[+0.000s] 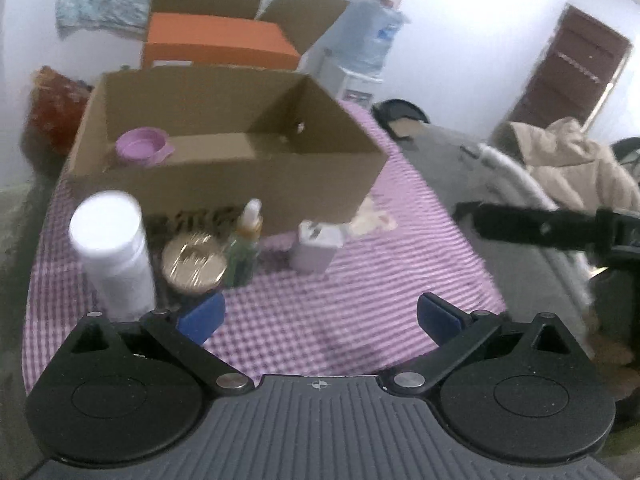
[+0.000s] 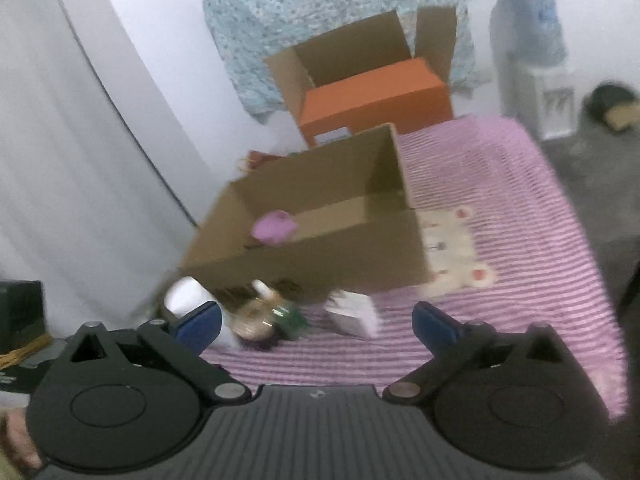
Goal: Organize rigid objects
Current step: 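Withdraw the right tool from the box toward the white charger, then grasp the white charger plug with the right tool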
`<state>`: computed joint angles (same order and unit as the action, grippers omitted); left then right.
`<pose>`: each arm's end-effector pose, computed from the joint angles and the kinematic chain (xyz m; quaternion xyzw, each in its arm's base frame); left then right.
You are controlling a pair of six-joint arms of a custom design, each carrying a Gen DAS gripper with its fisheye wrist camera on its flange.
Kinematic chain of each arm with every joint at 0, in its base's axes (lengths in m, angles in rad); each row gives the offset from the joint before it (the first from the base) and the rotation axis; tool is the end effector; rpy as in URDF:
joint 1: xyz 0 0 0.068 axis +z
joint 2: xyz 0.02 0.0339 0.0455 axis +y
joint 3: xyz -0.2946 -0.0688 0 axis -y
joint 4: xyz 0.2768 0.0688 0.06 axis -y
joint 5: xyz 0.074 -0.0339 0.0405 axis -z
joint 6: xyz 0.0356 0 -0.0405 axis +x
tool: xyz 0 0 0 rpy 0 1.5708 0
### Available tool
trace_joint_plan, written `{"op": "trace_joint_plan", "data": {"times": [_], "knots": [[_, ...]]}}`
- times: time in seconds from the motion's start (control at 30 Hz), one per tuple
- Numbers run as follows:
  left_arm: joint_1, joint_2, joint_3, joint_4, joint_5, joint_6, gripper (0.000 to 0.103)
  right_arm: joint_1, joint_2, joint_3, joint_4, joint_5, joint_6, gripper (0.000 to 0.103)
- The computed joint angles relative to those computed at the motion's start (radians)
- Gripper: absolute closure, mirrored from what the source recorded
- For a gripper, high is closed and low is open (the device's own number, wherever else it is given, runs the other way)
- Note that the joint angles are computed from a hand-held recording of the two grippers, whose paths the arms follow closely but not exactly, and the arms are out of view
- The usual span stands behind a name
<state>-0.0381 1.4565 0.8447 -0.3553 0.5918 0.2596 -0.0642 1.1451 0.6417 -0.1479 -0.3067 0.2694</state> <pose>0.3053 -0.0315 0.2111 0.2212 0.8903 -0.2453 0.3134 0.2558 -0.0057 0.2354 0.0802 0.8846 0.1811 0.4222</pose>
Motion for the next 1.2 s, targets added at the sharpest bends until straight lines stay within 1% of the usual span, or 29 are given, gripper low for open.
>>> {"op": "trace_joint_plan", "data": {"times": [0.07,0.17,0.3,0.33,0.43,0.5,0.53,0.6,0.7,0.77,0.87,1.0,1.07,1.1,1.13,1.17,1.2], "knots": [[-0.007,-0.021,-0.050,0.047,-0.019,-0.014,0.000,0.044,-0.028,-0.023,-0.007,0.083,-0.029,0.000],[-0.007,-0.027,-0.080,0.075,-0.009,-0.016,0.000,0.095,-0.072,-0.044,-0.034,0.199,-0.089,0.000],[-0.005,-0.036,-0.110,0.115,0.000,0.010,0.000,0.170,-0.110,-0.088,-0.010,0.354,-0.154,0.000],[-0.003,-0.031,-0.114,0.119,0.012,0.023,0.000,0.180,-0.117,-0.102,0.006,0.379,-0.169,0.000],[-0.015,-0.018,-0.114,0.131,0.023,0.038,0.000,0.173,-0.142,-0.125,0.028,0.410,-0.202,0.000],[-0.025,-0.021,-0.129,0.147,0.019,0.046,0.000,0.155,-0.147,-0.137,0.052,0.393,-0.213,0.000],[-0.031,-0.016,-0.132,0.156,0.017,0.048,0.000,0.139,-0.158,-0.141,0.053,0.367,-0.218,0.000],[-0.057,0.002,-0.139,0.190,-0.008,0.046,0.000,0.081,-0.165,-0.156,0.083,0.262,-0.226,0.000],[-0.108,0.015,-0.163,0.272,-0.084,0.040,0.000,0.000,-0.130,-0.161,0.119,0.101,-0.199,0.000],[-0.142,0.025,-0.178,0.330,-0.131,0.035,0.000,-0.024,-0.100,-0.159,0.139,0.048,-0.169,0.000],[-0.179,0.050,-0.188,0.404,-0.167,0.037,0.002,-0.055,-0.045,-0.151,0.176,-0.014,-0.128,0.000],[-0.216,0.086,-0.187,0.475,-0.203,0.049,0.011,-0.091,0.058,-0.139,0.251,-0.088,-0.080,0.002],[-0.235,0.103,-0.184,0.507,-0.224,0.063,0.018,-0.096,0.116,-0.127,0.285,-0.098,-0.063,0.009],[-0.248,0.113,-0.180,0.517,-0.239,0.067,0.024,-0.097,0.146,-0.118,0.297,-0.103,-0.058,0.011],[-0.260,0.124,-0.181,0.546,-0.259,0.069,0.026,-0.097,0.177,-0.108,0.309,-0.106,-0.050,0.019],[-0.269,0.139,-0.171,0.548,-0.272,0.070,0.027,-0.099,0.211,-0.095,0.319,-0.113,-0.042,0.025],[-0.275,0.154,-0.160,0.549,-0.278,0.068,0.029,-0.106,0.245,-0.080,0.325,-0.131,-0.039,0.026]]}}
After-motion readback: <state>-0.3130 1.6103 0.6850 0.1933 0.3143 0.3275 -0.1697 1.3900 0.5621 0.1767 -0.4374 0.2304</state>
